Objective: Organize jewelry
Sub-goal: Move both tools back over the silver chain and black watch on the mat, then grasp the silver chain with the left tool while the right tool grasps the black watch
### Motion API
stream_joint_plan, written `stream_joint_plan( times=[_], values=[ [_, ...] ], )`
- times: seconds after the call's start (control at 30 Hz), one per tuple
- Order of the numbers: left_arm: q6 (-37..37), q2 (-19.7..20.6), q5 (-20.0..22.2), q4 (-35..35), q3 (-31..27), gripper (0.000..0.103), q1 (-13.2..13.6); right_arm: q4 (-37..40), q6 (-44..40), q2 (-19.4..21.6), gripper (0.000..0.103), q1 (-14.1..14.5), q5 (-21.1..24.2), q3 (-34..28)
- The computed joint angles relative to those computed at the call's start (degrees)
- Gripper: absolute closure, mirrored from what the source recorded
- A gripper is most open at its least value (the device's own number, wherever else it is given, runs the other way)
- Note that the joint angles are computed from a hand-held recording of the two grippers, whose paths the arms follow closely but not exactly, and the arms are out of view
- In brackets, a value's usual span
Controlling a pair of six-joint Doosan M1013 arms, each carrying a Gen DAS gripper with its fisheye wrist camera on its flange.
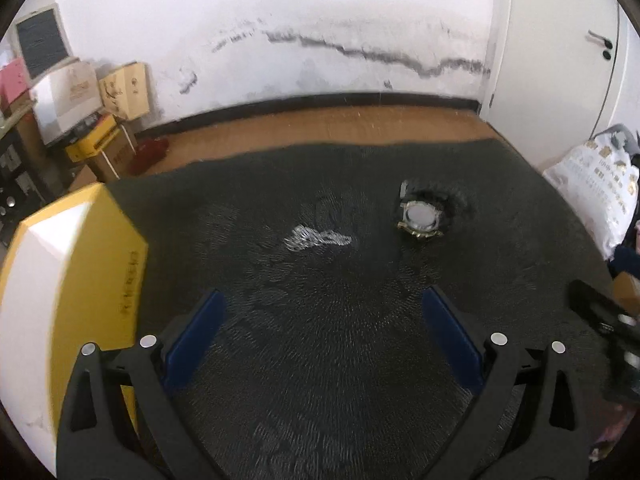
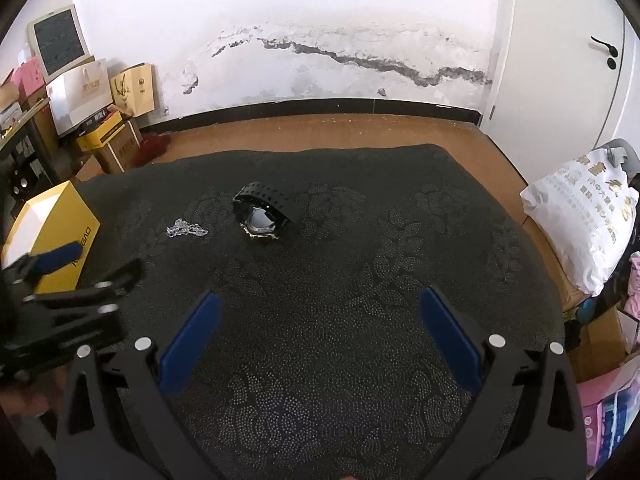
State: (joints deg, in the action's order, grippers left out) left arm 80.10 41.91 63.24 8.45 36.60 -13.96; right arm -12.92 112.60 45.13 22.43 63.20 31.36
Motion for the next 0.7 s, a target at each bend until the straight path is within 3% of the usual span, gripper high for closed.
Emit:
stream_joint_plan(
  times=[0.17,0.23,0.37,0.5,0.53,0.57,0.6,0.7],
  values=[
    [-0.2,6.7,5.1,-3.8,-8.2,0.007,0.9,0.7,1.1,0.9,0.007,-0.5,0.8,-1.6],
    [-0.2,9.0,4.6,-2.6,-11.1,0.007,0.9,1.1,0.9,1.5,0.007,-0.7,1.3,-2.7],
    [-0.6,14.1,9.3,-2.2,-18.6,0.006,1.2,1.9,0.9,2.0,0.007,-1.1,1.5,-3.6],
    [0.0,14.3,7.1,-0.8,-18.6,0.007,0.9,2.8,0.6,2.5,0.007,-1.5,1.5,-4.7],
    [0.2,14.9,7.5,-0.8,-19.6,0.015,0.9,3.3,0.4,2.9,0.007,-1.7,1.9,-5.5],
    [0.3,14.9,6.6,-0.6,-19.8,0.034,0.9,3.7,0.4,3.2,0.007,-1.8,2.1,-6.0],
    [0.3,15.1,6.3,-0.1,-20.2,0.042,0.8,3.9,0.4,3.3,0.007,-1.9,2.2,-6.3],
    [1.9,15.4,6.0,-0.2,-20.6,0.055,0.7,4.2,0.3,3.1,0.007,-2.0,1.7,-6.1]
  ],
)
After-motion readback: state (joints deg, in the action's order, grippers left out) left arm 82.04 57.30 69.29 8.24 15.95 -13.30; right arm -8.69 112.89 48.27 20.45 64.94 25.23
